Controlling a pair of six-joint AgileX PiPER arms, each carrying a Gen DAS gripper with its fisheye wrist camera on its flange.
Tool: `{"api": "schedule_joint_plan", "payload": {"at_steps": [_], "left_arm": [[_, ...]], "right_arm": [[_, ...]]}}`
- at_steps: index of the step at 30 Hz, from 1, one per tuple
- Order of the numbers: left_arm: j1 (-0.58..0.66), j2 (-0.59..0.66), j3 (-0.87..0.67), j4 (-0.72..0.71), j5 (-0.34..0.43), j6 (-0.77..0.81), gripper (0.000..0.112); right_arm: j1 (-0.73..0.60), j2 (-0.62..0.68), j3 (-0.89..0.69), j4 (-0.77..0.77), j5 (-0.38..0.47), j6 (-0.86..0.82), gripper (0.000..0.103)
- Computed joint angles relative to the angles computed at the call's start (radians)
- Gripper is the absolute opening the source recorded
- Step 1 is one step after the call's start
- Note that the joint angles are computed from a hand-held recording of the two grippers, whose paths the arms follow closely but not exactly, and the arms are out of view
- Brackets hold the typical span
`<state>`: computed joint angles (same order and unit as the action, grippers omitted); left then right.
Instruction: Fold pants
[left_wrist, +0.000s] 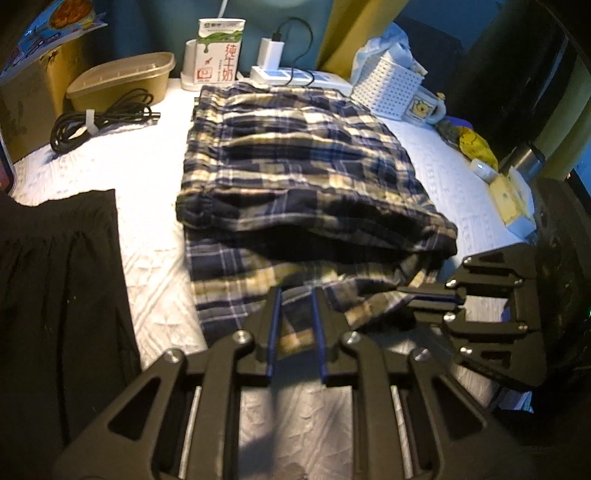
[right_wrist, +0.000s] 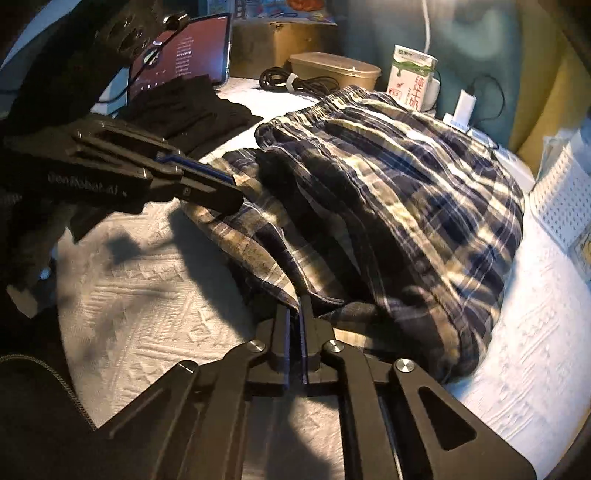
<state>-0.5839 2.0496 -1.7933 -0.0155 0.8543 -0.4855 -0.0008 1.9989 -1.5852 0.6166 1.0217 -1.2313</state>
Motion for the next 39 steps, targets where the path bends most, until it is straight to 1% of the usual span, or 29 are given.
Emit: {"api": "schedule_joint_plan", "payload": {"at_steps": [3,5,10,11,12,13,14,15,16,20,24,26,28,29,30,32,33,34,36,37,39], "left_arm": [[-0.007,-0.017,0.027,0.011,-0.007,-0.012,0.017],[-0.007,-0.023,0.049,0.012,-0.008,-0.021,0.017],[-0.003,-0.036,0.09,0.023,0.004,-0.035,0.017],[-0.002,-0.045,0.099,0.031,0.003,-0.041,0.017],[0.001,-0.056,0.11,0.037,-0.004,-0.043,0.017],[0.002,-0.065,0.117,0.042,-0.012,-0.044,0.017],[0.002,-0.081,0.127,0.046,-0.026,-0.047,0.017],[0.001,-0.088,0.128,0.047,-0.034,-0.046,0.017],[-0.002,-0.095,0.126,0.05,-0.039,-0.046,0.017],[-0.011,-0.071,0.071,0.016,-0.044,0.003,0.017],[-0.022,0.002,-0.021,-0.004,-0.02,0.03,0.017],[-0.023,0.035,-0.06,-0.015,-0.008,0.039,0.017],[-0.022,0.056,-0.08,-0.021,0.003,0.046,0.017],[-0.022,0.068,-0.089,-0.023,0.012,0.05,0.017],[-0.021,0.068,-0.082,-0.023,0.01,0.052,0.017],[-0.013,0.072,-0.066,-0.035,0.01,0.06,0.017],[-0.009,0.064,-0.046,-0.043,-0.003,0.065,0.017],[-0.002,0.048,-0.013,-0.064,-0.032,0.081,0.017],[0.002,0.037,-0.003,-0.066,-0.029,0.081,0.017],[-0.001,0.027,0.004,-0.048,-0.03,0.063,0.017],[0.003,-0.001,0.029,-0.044,-0.053,0.065,0.017]], "right_arm": [[-0.004,-0.053,0.067,-0.006,-0.005,-0.031,0.003],[-0.003,-0.078,0.121,-0.001,-0.032,-0.044,0.004],[0.0,-0.125,0.188,0.008,-0.091,-0.024,0.005],[0.0,-0.141,0.212,0.009,-0.105,-0.029,0.01],[-0.003,-0.152,0.225,0.005,-0.098,-0.033,0.023],[-0.011,-0.156,0.229,0.013,-0.075,-0.045,0.032],[-0.02,-0.16,0.23,0.02,-0.048,-0.052,0.05],[-0.029,-0.16,0.226,0.015,-0.007,-0.048,0.057],[-0.035,-0.161,0.222,0.014,0.015,-0.05,0.057],[-0.072,-0.151,0.167,0.072,0.045,-0.03,0.057],[-0.107,-0.084,0.049,0.21,0.057,0.021,0.057],[-0.103,-0.026,-0.021,0.236,0.056,0.077,0.056],[-0.087,0.014,-0.064,0.202,0.042,0.123,0.035],[-0.074,0.032,-0.072,0.155,0.022,0.166,0.018],[-0.069,0.036,-0.06,0.127,0.005,0.18,0.012],[-0.073,0.032,0.004,0.096,-0.046,0.164,0.011],[-0.096,0.009,0.05,0.131,-0.061,0.124,0.011],[-0.115,-0.005,0.076,0.137,-0.054,0.112,0.011],[-0.13,-0.033,0.102,0.114,-0.052,0.116,0.011],[-0.139,-0.04,0.098,0.105,-0.037,0.129,0.011],[-0.167,-0.052,0.076,0.14,0.0,0.124,0.011]]}}
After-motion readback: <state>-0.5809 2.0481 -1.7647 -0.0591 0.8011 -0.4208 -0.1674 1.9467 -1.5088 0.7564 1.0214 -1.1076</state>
